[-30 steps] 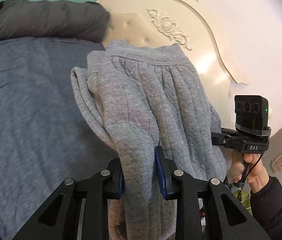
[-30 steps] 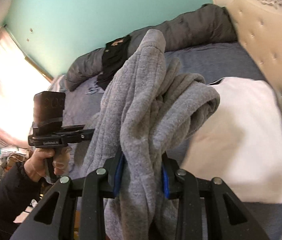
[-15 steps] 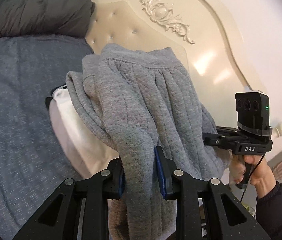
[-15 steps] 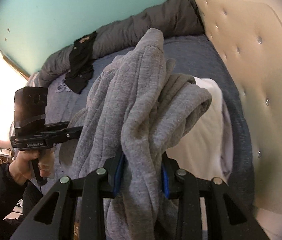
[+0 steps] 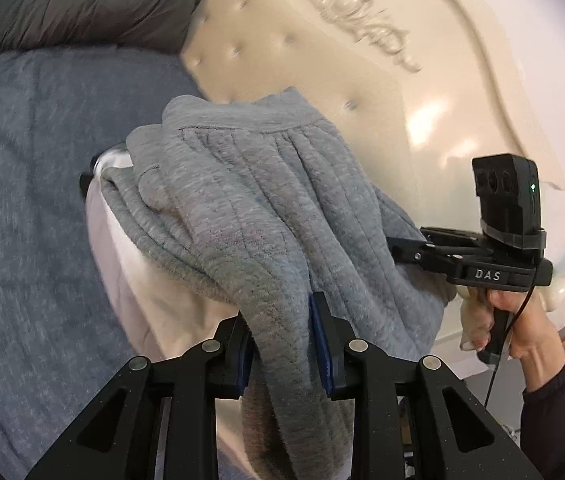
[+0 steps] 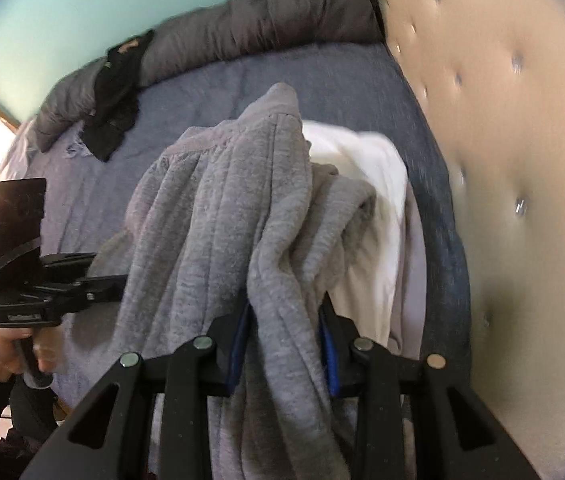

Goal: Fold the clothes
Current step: 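Carry the bundle with both grippers onto the folded clothes stack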

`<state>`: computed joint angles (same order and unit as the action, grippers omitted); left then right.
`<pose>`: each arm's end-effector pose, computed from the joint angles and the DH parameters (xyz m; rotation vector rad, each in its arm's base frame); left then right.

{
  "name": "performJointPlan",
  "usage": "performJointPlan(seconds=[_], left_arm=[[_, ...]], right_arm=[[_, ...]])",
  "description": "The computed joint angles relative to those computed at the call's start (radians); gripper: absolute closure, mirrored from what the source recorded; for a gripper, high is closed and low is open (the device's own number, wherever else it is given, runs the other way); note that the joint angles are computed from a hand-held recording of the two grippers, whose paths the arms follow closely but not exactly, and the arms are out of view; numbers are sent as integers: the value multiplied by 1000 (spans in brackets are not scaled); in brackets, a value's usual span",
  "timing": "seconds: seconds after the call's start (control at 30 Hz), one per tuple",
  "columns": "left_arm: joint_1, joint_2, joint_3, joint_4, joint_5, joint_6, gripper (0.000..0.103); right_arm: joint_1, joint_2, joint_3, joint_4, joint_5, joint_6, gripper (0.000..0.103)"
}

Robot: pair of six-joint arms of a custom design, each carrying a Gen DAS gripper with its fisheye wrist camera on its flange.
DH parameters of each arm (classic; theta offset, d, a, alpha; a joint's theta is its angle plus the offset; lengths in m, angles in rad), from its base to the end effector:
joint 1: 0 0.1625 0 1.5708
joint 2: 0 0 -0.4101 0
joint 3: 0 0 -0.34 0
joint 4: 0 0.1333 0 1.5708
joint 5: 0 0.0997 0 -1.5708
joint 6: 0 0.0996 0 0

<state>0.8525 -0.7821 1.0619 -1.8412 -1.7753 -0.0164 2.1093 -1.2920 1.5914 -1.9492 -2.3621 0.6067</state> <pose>-0.3864 -0.6139 0.2592 -1.0134 -2.7722 -0.1217 0.3319 -0.4338 0.3946 -0.1236 -2.4399 0.6339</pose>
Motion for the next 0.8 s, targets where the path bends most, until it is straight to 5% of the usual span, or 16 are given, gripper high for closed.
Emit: performJointPlan(seconds=[0.1, 0.17, 0.27, 0.5, 0.67, 0.8], left_arm=[[15, 0, 29, -10, 3, -14, 74], [26, 2, 41, -18, -7, -24, 72], [31, 0, 34, -6, -8, -37, 59], [-8, -49, 3, -7, 94, 13, 59], [-54, -46, -38, -6, 149, 98, 59], [-87, -33, -31, 9, 174, 140, 59]], right_arm=[[-5, -39, 87, -115, -28, 10, 68], [-1, -56, 117, -140, -58, 37, 52], [26, -65, 122, -117, -104, 75, 50], [129, -38, 87, -100, -297, 107, 50], [156, 22, 38, -204, -257, -60, 86], [117, 70, -13, -102, -204, -52, 93]])
